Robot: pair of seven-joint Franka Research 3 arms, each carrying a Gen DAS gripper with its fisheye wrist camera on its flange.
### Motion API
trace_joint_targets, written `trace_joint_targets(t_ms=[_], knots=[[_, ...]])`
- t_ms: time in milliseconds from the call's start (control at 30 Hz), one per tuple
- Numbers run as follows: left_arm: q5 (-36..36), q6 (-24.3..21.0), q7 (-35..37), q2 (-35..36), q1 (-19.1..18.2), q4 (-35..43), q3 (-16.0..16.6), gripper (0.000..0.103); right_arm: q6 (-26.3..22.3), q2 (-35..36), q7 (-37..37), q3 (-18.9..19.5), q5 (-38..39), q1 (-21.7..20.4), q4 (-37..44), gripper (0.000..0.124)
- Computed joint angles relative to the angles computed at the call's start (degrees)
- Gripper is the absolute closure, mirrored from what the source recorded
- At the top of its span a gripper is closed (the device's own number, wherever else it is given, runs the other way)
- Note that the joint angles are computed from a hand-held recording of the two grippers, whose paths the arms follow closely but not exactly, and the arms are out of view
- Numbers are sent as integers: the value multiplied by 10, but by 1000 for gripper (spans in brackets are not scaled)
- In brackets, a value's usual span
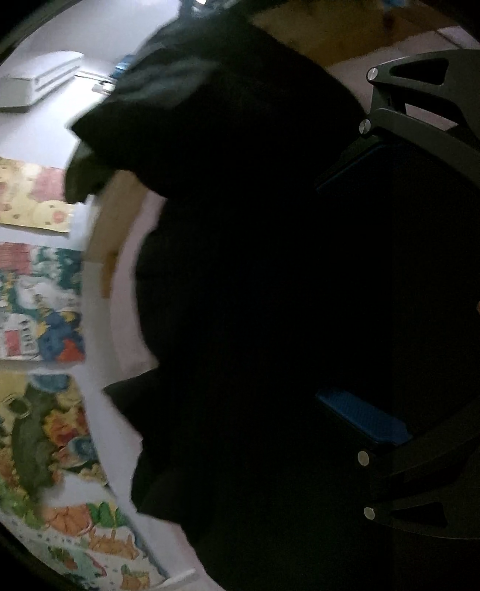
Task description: Fold large clothes
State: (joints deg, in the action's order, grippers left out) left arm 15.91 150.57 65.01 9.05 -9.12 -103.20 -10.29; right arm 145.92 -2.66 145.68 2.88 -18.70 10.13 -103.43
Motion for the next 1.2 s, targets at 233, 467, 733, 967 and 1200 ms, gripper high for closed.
trace_joint_targets(t_ms=[233,467,733,967,1200], knots=[[-23,-7,0,49,2,22,-1,1,57,1,-64,1,4,5,-7,114],[-4,-21,-3,66,0,32,2,1,106,7,-125,13,-5,21,5,115],[-237,22,152,-42,77,-64,-15,1,124,43,-126,29,-102,69,74,116],[-273,20,210,-170,94,-167,53,1,130,114,-169,31,-144,149,166,116],[-301,29,216,-289,99,-260,128,1,123,229,-275,47,-89,231,311,116]])
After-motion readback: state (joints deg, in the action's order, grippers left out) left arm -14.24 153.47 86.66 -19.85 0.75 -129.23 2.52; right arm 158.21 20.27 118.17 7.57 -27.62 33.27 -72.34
